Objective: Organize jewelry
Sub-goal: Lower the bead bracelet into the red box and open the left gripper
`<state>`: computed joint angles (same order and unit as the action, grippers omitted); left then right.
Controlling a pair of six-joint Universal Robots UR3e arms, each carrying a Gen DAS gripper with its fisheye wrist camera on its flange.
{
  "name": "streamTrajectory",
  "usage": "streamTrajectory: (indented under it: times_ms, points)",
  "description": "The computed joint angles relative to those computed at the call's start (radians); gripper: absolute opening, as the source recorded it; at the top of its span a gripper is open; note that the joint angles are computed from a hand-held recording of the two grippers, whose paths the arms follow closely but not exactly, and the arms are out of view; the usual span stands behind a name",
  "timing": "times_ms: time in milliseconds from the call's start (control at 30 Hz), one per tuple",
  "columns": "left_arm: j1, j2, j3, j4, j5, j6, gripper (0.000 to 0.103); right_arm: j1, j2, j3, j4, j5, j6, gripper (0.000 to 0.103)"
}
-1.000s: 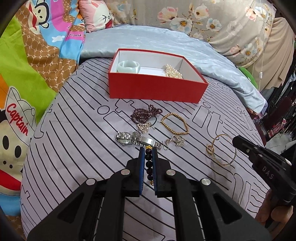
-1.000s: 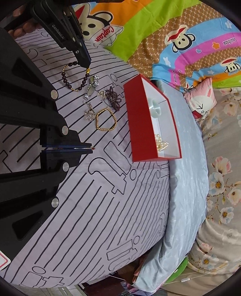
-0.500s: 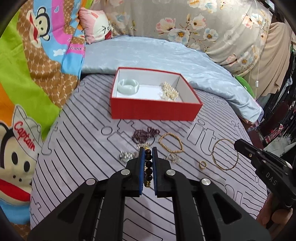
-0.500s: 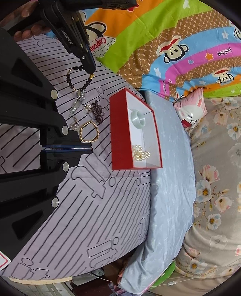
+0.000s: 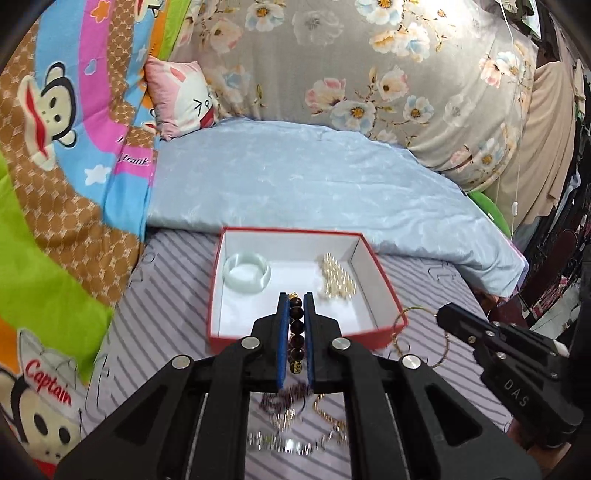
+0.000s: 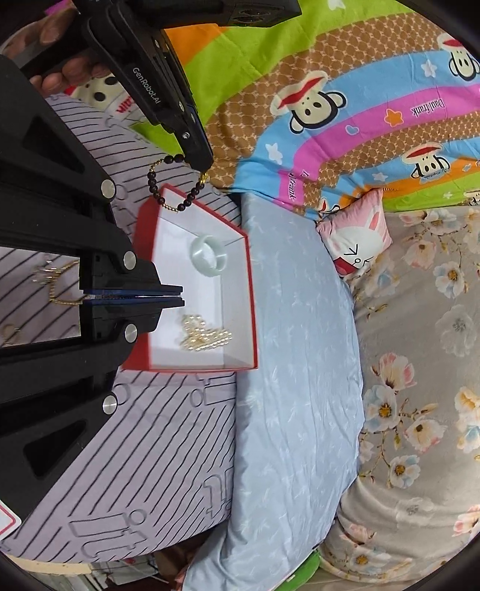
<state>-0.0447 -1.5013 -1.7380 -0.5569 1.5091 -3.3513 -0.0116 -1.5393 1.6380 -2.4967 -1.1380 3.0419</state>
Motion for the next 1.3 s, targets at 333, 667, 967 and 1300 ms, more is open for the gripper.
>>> streamTrajectory:
  times_ms: [333,667,967,1300]
  points:
    - [0.046,-0.281,0.211,0.011,-0.064,0.001,0.007,0.069,0.346,-0.318,0.047,-0.029,0.062,0.000]
    - [0.075,-0.393,0.226,0.013,-0.069,0.031,0.007,0.116,0.452,-0.372,0.023,-0.149,0.049,0.000]
    - [0.090,-0.377,0.146,0.067,-0.025,0.014,0.050,0.111,0.372,-0.238,-0.052,-0.174,0.034,0.006]
    - [0.086,-0.244,0.010,0.089,0.030,0.006,0.051,0.085,0.181,0.012,-0.129,-0.181,0.010,0.025]
